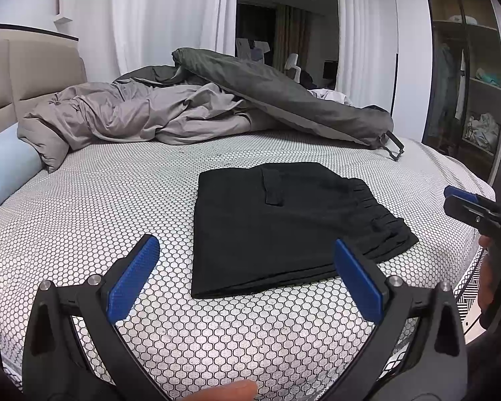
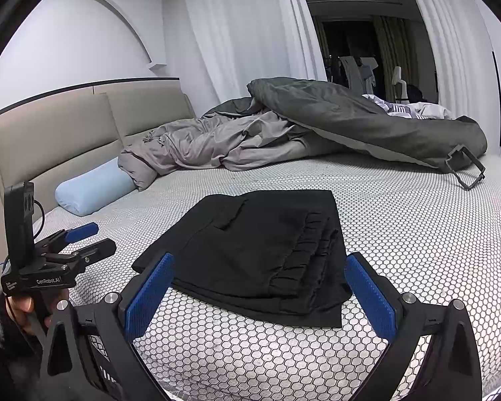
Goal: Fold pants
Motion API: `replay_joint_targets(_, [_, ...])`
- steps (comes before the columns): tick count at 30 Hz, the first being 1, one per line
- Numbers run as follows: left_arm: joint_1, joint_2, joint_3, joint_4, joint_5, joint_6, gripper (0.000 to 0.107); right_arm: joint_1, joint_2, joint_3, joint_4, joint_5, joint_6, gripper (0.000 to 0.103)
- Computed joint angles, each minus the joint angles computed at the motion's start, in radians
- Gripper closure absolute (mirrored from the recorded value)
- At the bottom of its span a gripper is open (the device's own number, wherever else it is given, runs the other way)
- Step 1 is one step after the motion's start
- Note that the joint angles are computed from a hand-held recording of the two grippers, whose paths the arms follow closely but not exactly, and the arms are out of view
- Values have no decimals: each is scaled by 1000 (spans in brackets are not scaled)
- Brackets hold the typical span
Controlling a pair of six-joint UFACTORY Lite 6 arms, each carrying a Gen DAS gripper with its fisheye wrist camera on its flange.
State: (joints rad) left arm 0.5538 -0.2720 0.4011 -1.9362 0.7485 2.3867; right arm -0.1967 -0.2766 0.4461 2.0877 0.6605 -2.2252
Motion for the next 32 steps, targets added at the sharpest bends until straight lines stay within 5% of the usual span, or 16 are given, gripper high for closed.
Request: replay_joint_targets(32, [23, -6, -10, 2, 15, 15, 5, -35, -1, -6, -47, 32, 19, 0])
